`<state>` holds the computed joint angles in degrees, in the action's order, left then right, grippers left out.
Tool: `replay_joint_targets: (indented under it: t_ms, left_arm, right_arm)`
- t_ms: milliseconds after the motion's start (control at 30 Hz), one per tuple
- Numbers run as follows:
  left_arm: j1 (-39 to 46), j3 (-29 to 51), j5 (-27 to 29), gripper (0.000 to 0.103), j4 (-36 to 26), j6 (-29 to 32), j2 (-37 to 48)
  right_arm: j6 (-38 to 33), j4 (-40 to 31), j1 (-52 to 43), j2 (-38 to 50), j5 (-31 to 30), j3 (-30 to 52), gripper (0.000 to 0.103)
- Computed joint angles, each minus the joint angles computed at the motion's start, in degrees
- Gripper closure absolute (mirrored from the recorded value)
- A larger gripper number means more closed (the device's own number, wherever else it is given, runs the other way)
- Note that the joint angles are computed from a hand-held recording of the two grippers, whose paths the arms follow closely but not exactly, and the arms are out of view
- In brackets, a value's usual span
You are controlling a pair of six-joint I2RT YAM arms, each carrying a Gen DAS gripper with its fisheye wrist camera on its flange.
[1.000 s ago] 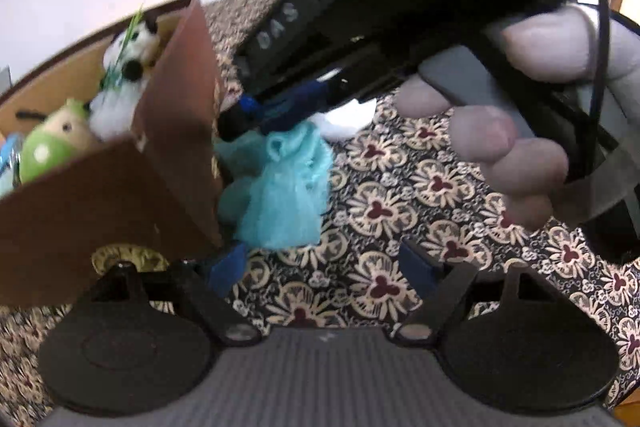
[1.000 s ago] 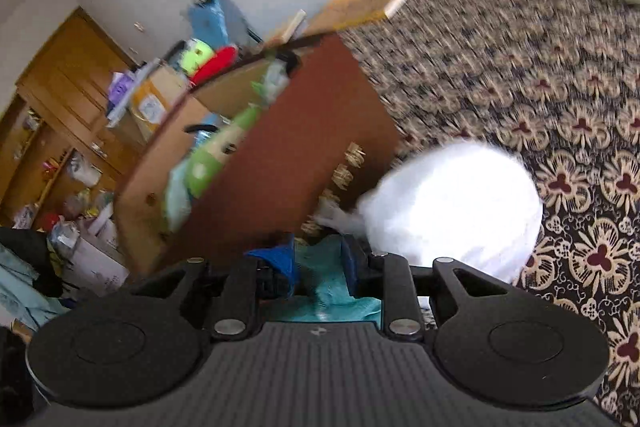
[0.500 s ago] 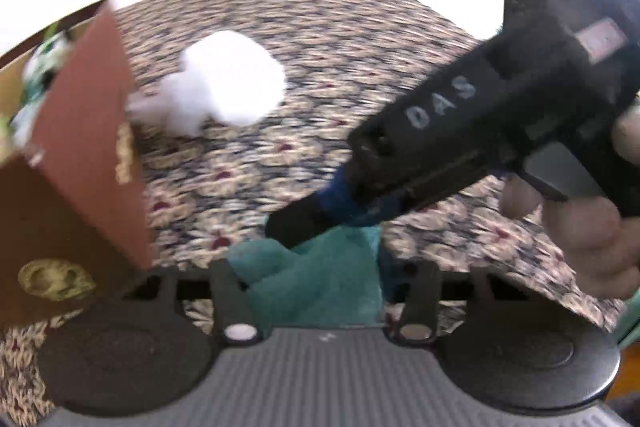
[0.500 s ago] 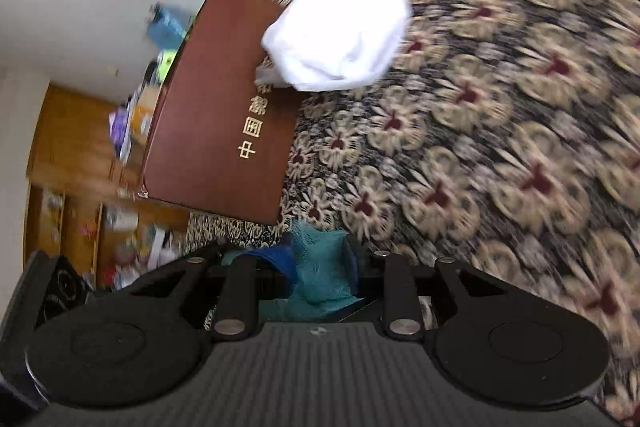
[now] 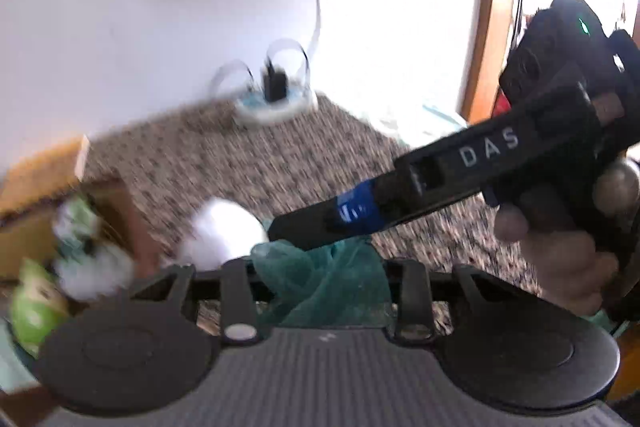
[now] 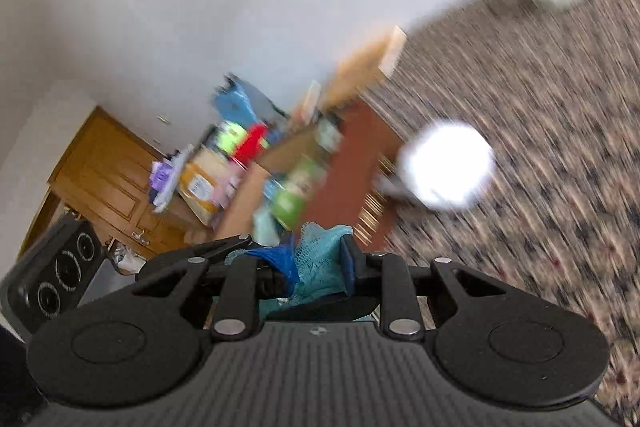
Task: Organize soft objects
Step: 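Lift the teal pouf, carry it into the box, open the right gripper, then move the right gripper to the white plastic bag on the bed and grasp it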
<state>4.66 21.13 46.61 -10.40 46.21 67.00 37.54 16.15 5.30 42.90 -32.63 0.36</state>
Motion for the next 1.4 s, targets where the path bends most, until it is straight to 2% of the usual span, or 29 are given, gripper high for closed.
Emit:
replay_joint_targets:
  t_ms: [100,200,400,467,667,800,833,900,1000,1067,1400]
  left_arm:
    - [7.8,4.7,5.3,0.067,-5.5,5.5,0.5]
    - [13.8,9.9,8.3,0.067,-9.0,10.9,4.9]
    - [20.7,20.4,7.6,0.067,-10.5,14.5,19.5]
    - [21.8,24.9,6.0,0.067,-12.1,14.3,25.1]
    - [22.0,34.6,1.3,0.064,-10.7,9.5,38.1]
    - [21.4,38.9,-2.0,0.055,-10.0,7.3,43.9]
    - [21.2,40.3,-2.5,0.044,-10.4,7.3,45.4]
    - [20.7,40.3,-3.8,0.028,-8.4,7.0,46.3]
    - [21.4,40.0,-3.8,0.026,-7.7,9.9,46.3]
    - [21.9,40.5,-3.8,0.025,-8.5,11.0,46.1]
    - [25.0,46.3,-1.0,0.023,-19.3,15.9,46.5]
  right_arm:
    - [3.9,9.7,11.5,5.1,11.7,2.5,0.097]
    - [4.9,22.2,19.9,19.3,20.7,7.1,0.093]
    - [8.9,32.4,29.1,37.2,33.3,17.3,0.092]
    - [9.1,30.9,31.2,38.6,37.4,19.6,0.092]
    - [9.5,22.1,36.0,46.3,47.7,28.3,0.090]
    - [12.4,15.9,38.7,51.8,56.0,34.1,0.089]
    - [12.6,14.1,39.6,53.1,58.2,35.5,0.089]
    - [12.7,10.8,41.0,55.3,62.3,37.9,0.089]
    - [11.2,6.7,43.2,57.4,67.7,40.6,0.089]
    - [10.0,6.7,44.1,58.5,69.7,40.9,0.089]
    - [5.9,0.3,47.8,61.4,79.6,43.3,0.089]
